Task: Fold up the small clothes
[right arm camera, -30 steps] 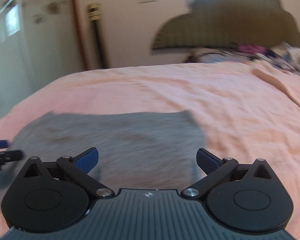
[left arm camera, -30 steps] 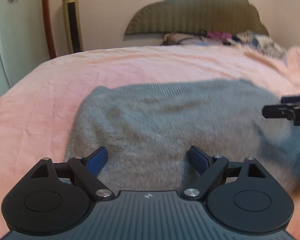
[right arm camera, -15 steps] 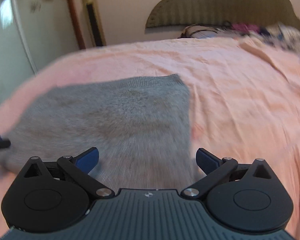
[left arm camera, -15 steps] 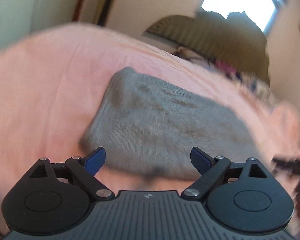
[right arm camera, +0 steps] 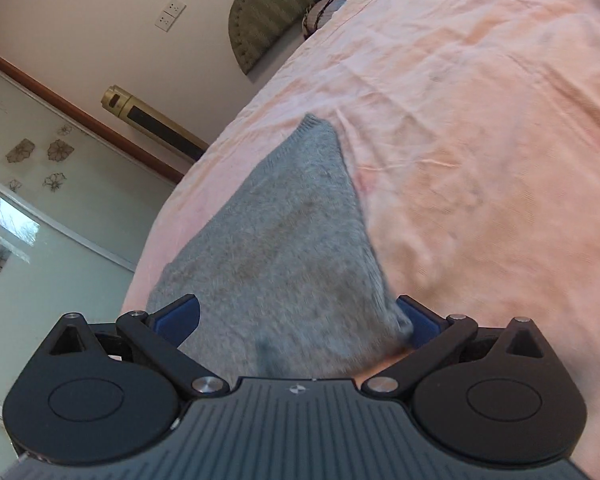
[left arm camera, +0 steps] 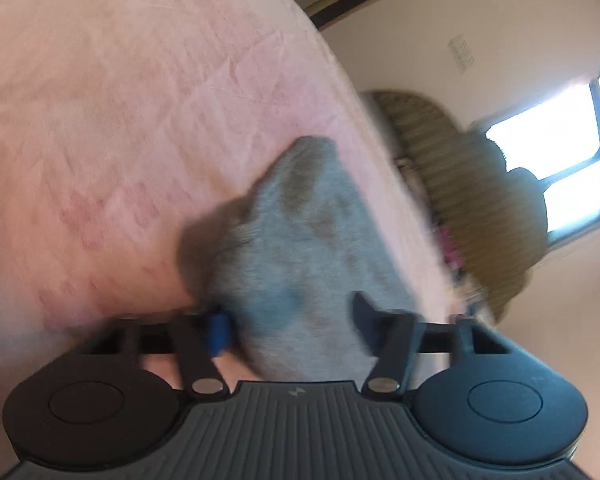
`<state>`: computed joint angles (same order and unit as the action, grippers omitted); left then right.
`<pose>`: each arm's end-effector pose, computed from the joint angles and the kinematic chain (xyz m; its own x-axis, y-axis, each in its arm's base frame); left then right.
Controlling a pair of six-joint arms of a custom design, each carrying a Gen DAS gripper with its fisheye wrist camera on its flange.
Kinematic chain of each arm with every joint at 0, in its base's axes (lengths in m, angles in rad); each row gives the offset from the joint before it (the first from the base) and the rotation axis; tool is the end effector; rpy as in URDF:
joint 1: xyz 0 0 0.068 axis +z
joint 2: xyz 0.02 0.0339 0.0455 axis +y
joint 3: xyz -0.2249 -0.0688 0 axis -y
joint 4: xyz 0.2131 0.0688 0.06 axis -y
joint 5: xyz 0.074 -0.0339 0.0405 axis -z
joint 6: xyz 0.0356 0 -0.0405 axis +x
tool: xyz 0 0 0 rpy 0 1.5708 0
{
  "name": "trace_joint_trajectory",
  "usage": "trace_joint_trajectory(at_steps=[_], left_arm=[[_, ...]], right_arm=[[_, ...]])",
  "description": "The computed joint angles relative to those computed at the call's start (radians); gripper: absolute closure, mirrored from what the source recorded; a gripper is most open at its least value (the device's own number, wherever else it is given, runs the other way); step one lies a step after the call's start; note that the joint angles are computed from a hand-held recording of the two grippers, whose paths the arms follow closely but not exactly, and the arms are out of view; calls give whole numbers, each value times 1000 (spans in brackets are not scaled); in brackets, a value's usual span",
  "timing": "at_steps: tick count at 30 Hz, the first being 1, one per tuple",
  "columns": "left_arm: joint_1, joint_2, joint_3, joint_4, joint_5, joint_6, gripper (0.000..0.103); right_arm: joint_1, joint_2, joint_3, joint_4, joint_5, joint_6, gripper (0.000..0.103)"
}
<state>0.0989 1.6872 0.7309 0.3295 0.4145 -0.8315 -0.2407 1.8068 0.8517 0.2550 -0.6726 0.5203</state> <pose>0.3043 0.0158 0.1348 -0.5663 -0.7359 -0.3711 -0.2735 0.5926 -0.7576 0.3185 -0.0553 0.1272 -0.6803 0.5674 -0.4640 0.0714 0.6813 0.7285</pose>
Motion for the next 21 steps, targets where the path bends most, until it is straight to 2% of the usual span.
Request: trace_joint_trajectory(at_steps=[2,3,4,5,7,9,11,13,14,16,17,18,19,20,21], left_arm=[[-12,12,13,-12,-17,21,69],[-17,16,33,-41,-22,31,76],[-22,20,55,-83,-39,50,98],[-31,16,65,-106,-62,60,98],[-28,-57,1,-67,-67,69,99],[-2,-186,-88,-47,-47,110,99],[25,-285,-126,-102,-29,162,100],[38,-264,-126,-147,-15,196,100],[23,-220,-115,-161,-47,216,99],[14,-152,-112,-118,-45,223,99],[9,-154,-112,-112,-49,224,98],[5,-157,-100,-125,-49,217,96],[14,-150,-89,-128,-23,200,87],[31,-132,-81,-115,18,164,68],[54,-117,-102,-47,70,106,58]], right_arm=[[0,31,51,-40,0,-18,25],[-9,40,71,-67,-11,-31,35],[-20,70,116,-113,-31,-42,70],[-29,91,142,-145,-46,-46,87],[-47,94,128,-119,-55,-56,88],[-66,61,114,-145,-90,-84,88],[-94,6,95,-206,-135,-139,89],[-112,-9,95,-276,-131,-199,89],[-115,12,104,-298,-118,-218,89],[-121,76,113,-271,-129,-218,93],[-125,89,119,-260,-146,-200,91],[-128,86,120,-249,-160,-172,84],[-129,69,116,-244,-160,-148,69],[-127,46,110,-235,-154,-142,41],[-124,4,89,-201,-127,-137,25]])
